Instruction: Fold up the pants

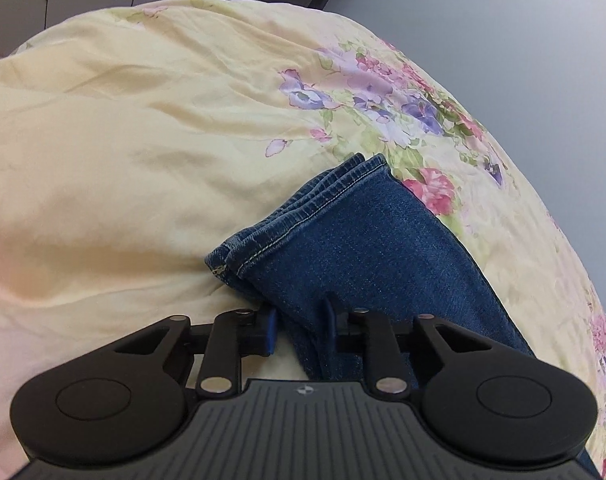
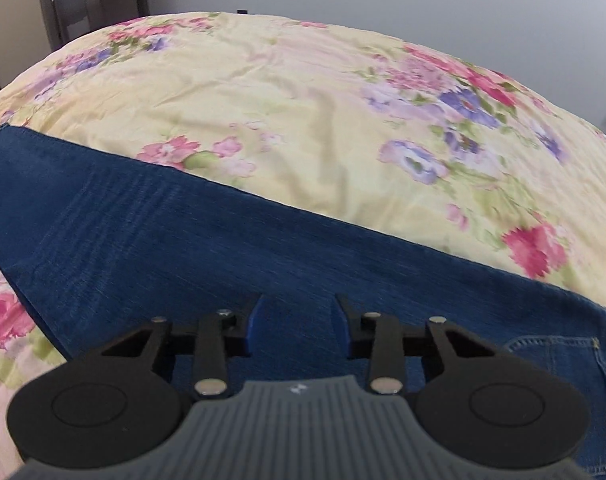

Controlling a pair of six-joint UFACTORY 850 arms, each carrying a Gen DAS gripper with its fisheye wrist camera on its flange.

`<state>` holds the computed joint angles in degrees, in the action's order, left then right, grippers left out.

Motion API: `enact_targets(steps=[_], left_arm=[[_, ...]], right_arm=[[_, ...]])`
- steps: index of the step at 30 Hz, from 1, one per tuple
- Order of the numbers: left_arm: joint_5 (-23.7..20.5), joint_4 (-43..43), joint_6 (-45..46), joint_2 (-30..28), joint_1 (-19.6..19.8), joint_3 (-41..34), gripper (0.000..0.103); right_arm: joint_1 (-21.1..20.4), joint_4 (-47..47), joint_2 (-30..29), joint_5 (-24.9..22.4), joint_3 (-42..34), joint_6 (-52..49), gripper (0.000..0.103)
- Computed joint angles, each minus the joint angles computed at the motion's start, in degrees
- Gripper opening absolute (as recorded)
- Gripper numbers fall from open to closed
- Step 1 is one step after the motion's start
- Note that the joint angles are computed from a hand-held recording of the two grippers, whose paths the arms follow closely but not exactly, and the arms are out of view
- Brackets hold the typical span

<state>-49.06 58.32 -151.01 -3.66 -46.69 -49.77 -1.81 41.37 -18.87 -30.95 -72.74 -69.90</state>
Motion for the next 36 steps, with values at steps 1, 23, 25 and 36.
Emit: enact_targets(steps=[1, 23, 25, 36], left_arm=[[-0.67, -0.44, 1.61, -0.38, -0.01, -0.62, 0.022], [5.94, 6.28, -6.13, 2.95, 1.68, 4.45, 0.021], [4.73, 6.46, -6.29, 2.59, 1.11, 4.00, 0.019], [-2.07, 3.70, 1.44, 1.13, -0.72, -0.59, 0.009]], right_arm=[[1.36, -0.47, -0.52, 0.57, -0.25, 0.05, 0.031], [14.01, -16.03, -16.76, 1.18, -18.13, 26.17, 0.007], [13.68, -15.64, -15.31, 0.42, -16.80, 25.67, 0.005], [10.98, -11.57, -0.22, -6.14, 2.28, 18.13, 0.000]])
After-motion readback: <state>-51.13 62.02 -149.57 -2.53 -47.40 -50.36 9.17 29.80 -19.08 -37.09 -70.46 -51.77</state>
